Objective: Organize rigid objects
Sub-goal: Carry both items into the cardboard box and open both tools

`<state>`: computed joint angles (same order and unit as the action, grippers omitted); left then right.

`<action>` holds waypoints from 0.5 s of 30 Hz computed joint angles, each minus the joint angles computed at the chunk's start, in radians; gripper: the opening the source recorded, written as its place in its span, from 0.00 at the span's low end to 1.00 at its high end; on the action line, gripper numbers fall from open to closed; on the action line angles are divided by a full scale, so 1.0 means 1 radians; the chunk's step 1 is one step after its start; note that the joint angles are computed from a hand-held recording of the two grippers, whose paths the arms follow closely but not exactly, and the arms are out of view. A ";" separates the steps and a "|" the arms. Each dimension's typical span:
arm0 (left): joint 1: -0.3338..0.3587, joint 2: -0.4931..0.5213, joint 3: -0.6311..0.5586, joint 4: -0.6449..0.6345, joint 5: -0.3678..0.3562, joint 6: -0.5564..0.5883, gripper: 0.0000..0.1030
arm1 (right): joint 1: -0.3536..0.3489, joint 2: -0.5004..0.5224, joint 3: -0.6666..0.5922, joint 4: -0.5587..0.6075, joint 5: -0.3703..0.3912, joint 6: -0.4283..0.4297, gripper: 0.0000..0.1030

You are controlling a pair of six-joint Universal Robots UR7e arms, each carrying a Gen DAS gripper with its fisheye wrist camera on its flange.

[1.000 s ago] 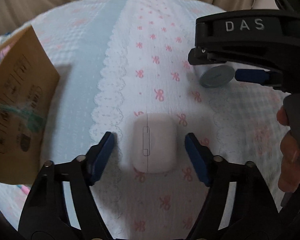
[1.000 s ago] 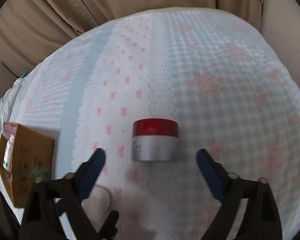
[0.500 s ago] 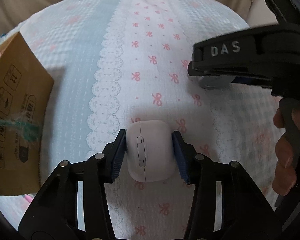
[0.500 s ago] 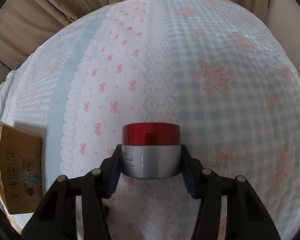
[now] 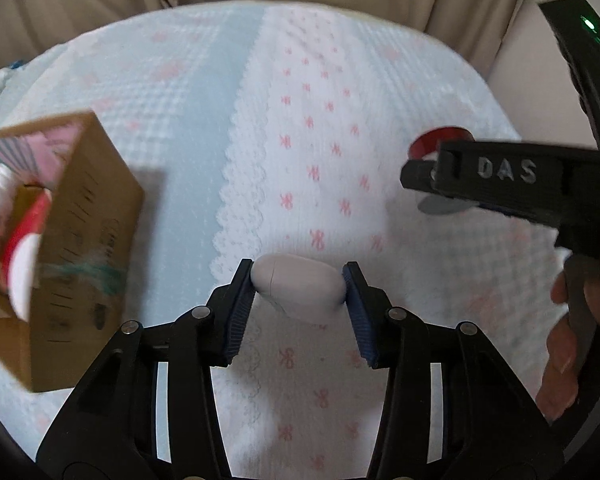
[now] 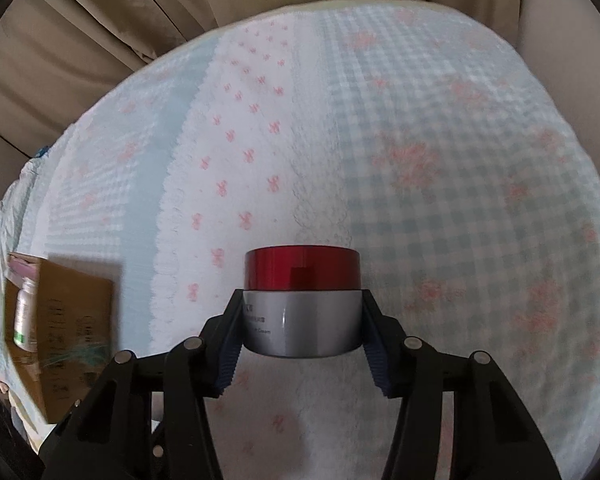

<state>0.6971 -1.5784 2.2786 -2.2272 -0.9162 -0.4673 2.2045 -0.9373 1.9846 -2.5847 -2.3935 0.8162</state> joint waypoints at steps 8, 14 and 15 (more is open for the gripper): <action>-0.086 -0.119 -0.158 0.261 -0.001 -0.152 0.40 | 0.146 -0.032 -0.172 0.284 -0.010 0.125 0.48; -0.126 -0.190 -0.332 0.508 0.019 -0.253 0.40 | 0.244 0.008 -0.356 0.467 -0.010 0.182 0.48; -0.127 -0.200 -0.357 0.540 0.023 -0.261 0.40 | 0.259 0.019 -0.387 0.486 -0.009 0.185 0.48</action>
<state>0.5700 -1.7780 1.9218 -1.6867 -0.8927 -0.7281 2.4638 -0.9183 1.5978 -2.0988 -2.4027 1.0014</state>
